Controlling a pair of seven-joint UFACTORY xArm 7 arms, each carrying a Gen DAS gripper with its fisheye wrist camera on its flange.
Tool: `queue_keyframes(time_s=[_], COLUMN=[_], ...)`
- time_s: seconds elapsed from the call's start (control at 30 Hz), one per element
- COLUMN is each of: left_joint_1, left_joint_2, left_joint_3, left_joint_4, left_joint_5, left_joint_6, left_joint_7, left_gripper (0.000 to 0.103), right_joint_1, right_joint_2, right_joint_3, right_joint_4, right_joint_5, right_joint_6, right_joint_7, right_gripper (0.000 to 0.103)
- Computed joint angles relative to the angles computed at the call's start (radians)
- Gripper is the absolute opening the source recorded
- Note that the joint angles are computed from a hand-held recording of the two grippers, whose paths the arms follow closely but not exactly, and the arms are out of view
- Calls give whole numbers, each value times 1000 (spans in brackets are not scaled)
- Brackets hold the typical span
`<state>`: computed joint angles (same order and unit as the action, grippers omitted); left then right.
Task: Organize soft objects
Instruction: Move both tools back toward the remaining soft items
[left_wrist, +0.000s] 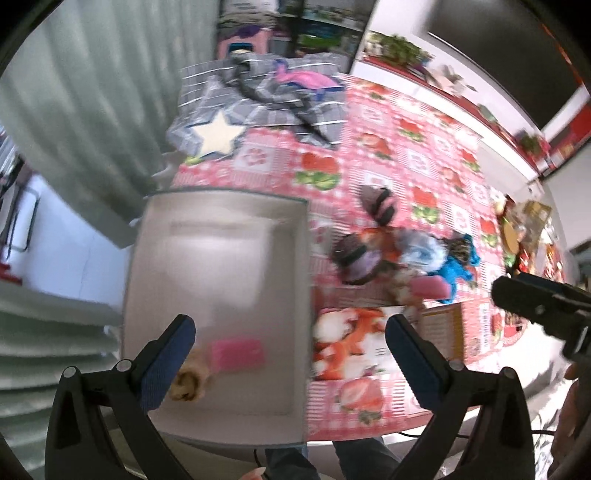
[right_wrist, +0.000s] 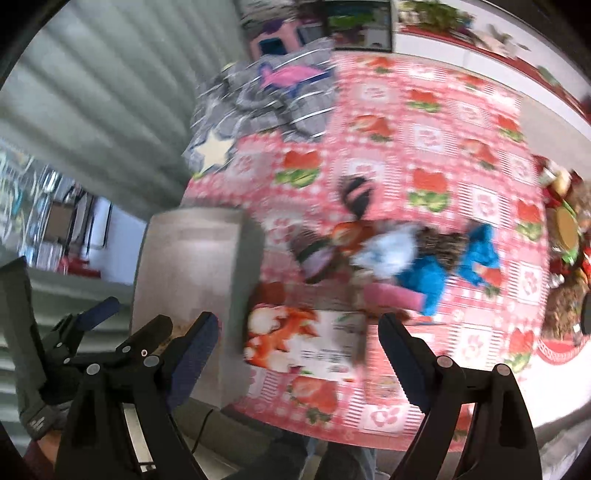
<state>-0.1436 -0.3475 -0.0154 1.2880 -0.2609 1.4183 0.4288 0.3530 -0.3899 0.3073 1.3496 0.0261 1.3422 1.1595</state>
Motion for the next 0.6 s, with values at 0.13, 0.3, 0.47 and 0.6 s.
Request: queue_keyframes(time_s=[0.13, 0.3, 0.47, 0.6], left_joint_1=[-37, -82, -129, -173], left_joint_2=[20, 72, 158, 254], left_joint_3=[-49, -99, -145, -177], left_joint_4=[8, 27, 67, 129], left_joint_5=[5, 31, 82, 134], left_joint_6=[-3, -9, -22, -41], left_joint_7=[-22, -73, -143, -210], left_gripper=[103, 103, 103, 103], right_joint_1=[-23, -74, -113, -144], right_joint_2=[-163, -349, -504, -581], right_joint_3=[-30, -57, -99, -136], right_joint_4=[-122, -276, -439, -548], right_joint_5=[22, 61, 114, 141], right_joint_6=[47, 118, 161, 177], right_joint_7=[36, 70, 62, 23], right_gripper=[89, 89, 89, 89])
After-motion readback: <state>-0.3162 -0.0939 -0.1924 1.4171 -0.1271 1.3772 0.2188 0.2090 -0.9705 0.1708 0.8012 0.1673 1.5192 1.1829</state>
